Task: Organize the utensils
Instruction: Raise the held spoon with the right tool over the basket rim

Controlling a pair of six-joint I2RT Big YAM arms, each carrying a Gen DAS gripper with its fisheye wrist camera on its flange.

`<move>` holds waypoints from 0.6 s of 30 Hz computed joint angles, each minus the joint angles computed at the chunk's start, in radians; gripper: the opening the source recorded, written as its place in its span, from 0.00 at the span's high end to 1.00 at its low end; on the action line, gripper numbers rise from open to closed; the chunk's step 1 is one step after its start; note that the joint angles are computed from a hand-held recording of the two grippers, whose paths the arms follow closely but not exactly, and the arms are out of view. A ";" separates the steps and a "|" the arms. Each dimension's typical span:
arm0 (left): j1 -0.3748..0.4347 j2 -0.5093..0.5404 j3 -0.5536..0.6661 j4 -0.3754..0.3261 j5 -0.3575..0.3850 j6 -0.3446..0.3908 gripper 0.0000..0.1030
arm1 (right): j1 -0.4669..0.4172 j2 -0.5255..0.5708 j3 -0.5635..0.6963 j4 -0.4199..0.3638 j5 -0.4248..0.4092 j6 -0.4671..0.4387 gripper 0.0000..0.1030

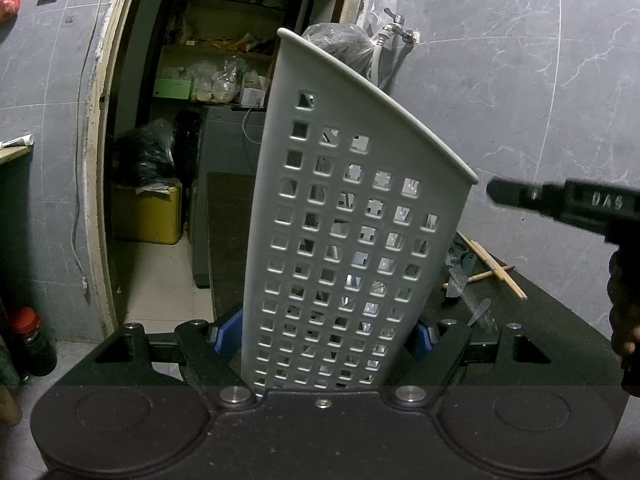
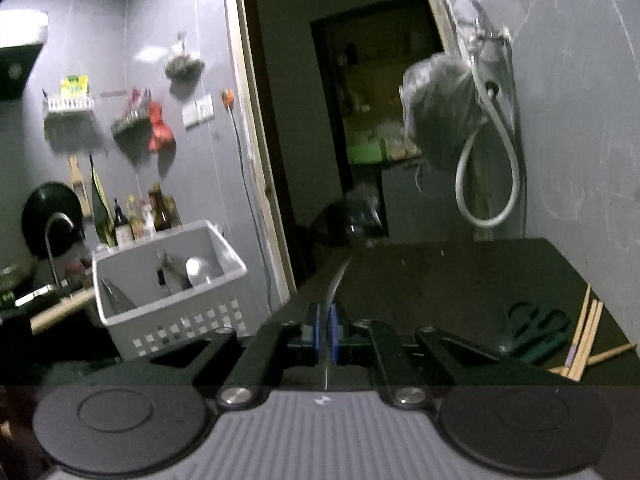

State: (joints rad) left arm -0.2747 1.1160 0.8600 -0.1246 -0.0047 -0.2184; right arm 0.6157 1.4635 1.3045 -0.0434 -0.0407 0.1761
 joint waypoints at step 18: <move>0.000 0.000 0.001 -0.002 -0.001 -0.001 0.23 | -0.003 0.146 0.202 -0.418 0.084 0.021 0.56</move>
